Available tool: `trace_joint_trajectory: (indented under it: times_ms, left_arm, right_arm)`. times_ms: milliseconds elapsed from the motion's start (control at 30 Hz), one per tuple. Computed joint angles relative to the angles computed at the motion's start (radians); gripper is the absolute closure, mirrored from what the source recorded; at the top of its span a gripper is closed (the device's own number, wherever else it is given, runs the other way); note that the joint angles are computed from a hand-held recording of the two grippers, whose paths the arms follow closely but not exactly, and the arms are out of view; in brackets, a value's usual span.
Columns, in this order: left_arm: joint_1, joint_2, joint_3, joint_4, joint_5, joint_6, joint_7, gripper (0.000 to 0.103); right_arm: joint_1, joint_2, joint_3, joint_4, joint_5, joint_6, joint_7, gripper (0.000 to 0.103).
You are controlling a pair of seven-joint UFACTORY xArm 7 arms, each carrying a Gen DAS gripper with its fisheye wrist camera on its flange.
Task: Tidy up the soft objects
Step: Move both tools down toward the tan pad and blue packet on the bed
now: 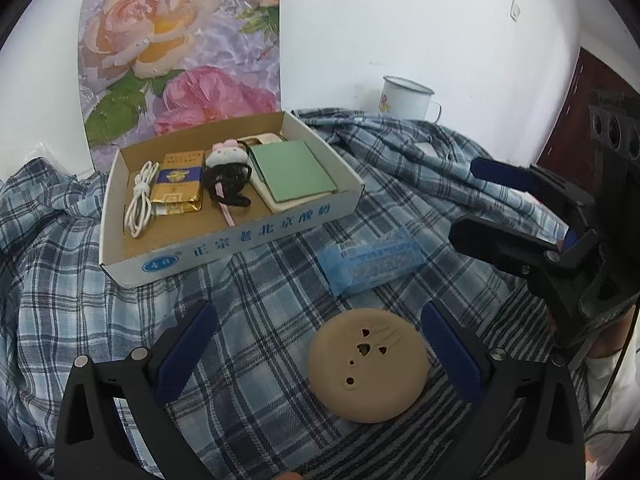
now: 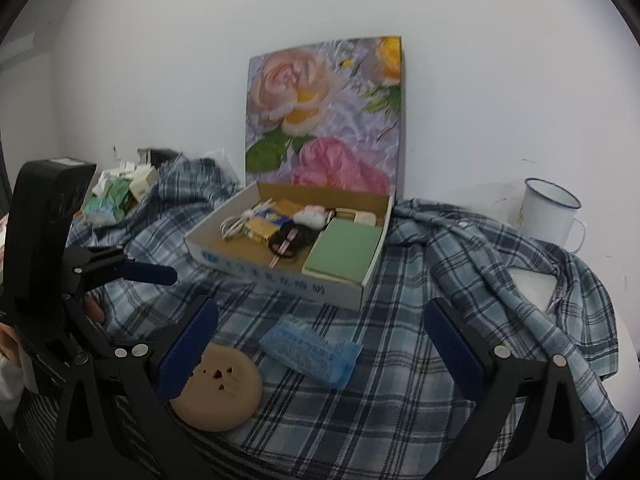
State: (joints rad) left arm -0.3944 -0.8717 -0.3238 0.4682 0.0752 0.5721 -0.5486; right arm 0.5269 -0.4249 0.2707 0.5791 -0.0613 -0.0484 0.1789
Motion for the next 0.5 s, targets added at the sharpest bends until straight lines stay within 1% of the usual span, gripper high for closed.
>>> trace_joint_trajectory:
  times_ms: [133, 167, 233, 333, 367, 400, 467, 500]
  left_arm:
    - [-0.016, 0.031, 0.009, 0.003, -0.003, 0.010, 0.022, 0.000]
    - [-0.025, 0.042, 0.014, 0.004, -0.006, 0.015, 0.034, 0.000]
    - [-0.037, 0.058, 0.013, 0.006, -0.005, 0.020, 0.056, 0.000]
    - [-0.057, 0.073, 0.026, 0.004, -0.022, 0.009, 0.074, 0.001]
    - [-0.075, 0.074, 0.042, -0.003, -0.037, -0.005, 0.090, 0.001]
    - [-0.083, 0.075, 0.048, -0.006, -0.045, -0.012, 0.099, 0.005]
    - [-0.089, 0.076, 0.050, -0.008, -0.054, -0.017, 0.113, 0.011]
    - [-0.091, 0.080, 0.049, -0.006, -0.056, -0.014, 0.120, 0.012]
  right_arm:
    - [0.010, 0.020, -0.014, 0.007, 0.006, 0.018, -0.003, 0.001]
    - [0.023, 0.026, -0.028, 0.009, 0.013, 0.023, -0.006, 0.001]
    - [0.082, 0.043, -0.088, 0.017, 0.042, 0.042, -0.030, 0.001]
    - [0.096, 0.054, -0.106, 0.026, 0.075, 0.067, -0.043, 0.001]
    - [0.104, 0.059, -0.113, 0.029, 0.087, 0.073, -0.050, 0.001]
    - [0.107, 0.062, -0.118, 0.031, 0.098, 0.080, -0.056, 0.001]
    - [0.105, 0.064, -0.116, 0.034, 0.114, 0.091, -0.063, 0.001]
    - [0.108, 0.065, -0.118, 0.035, 0.123, 0.095, -0.068, 0.001]
